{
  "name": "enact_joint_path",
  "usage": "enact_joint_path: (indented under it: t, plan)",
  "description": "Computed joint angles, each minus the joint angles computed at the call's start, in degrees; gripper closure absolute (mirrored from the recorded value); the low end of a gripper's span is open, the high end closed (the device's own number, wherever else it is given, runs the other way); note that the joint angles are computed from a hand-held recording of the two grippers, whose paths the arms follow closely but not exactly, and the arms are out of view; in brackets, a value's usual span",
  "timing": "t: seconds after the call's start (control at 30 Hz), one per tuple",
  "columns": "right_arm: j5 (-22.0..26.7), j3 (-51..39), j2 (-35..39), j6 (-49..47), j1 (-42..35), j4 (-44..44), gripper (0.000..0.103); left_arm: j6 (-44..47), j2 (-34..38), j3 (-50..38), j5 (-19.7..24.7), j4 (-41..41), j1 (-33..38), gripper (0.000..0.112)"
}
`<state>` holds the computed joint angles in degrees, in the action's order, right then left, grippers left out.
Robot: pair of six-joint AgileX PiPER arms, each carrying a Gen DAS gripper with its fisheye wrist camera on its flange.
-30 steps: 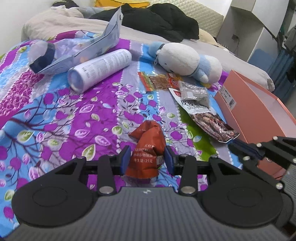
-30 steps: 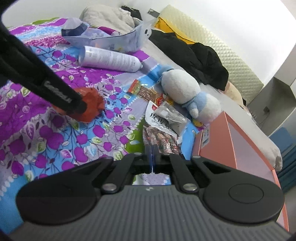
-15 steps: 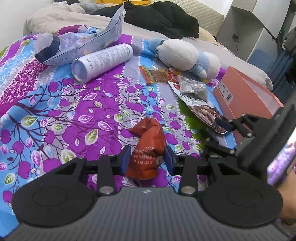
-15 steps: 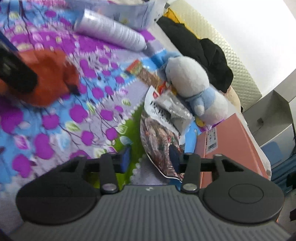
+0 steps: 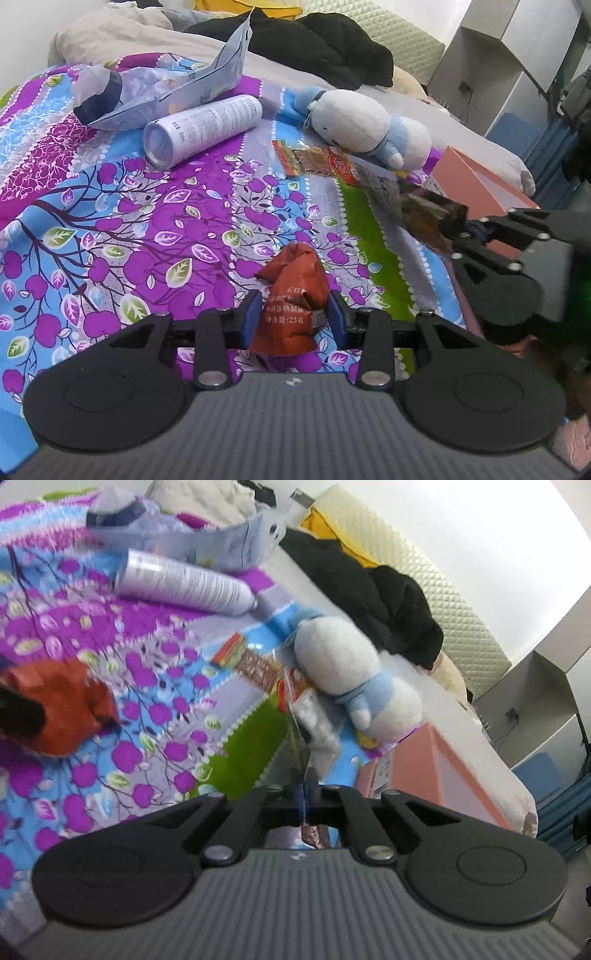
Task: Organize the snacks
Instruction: 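Lift the shrimp-flavour packet with the right gripper while the left gripper holds the red-brown bag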
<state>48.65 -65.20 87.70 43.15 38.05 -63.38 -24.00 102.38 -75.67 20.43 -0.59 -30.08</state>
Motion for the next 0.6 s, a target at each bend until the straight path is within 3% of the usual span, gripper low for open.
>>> enact_joint_path:
  t: [0.3, 0.6]
  plan:
    - [5.48, 4.35, -7.41, -2.36, 7.99, 5.23, 0.100, -3.29, -2.19, 2.17, -0.18, 2.98, -1.53, 0.068]
    - [15.44, 9.69, -13.44, 0.54, 19.81, 6.91, 0.100, -9.43, -6.84, 6.21, 2.09, 9.31, -3.76, 0.068]
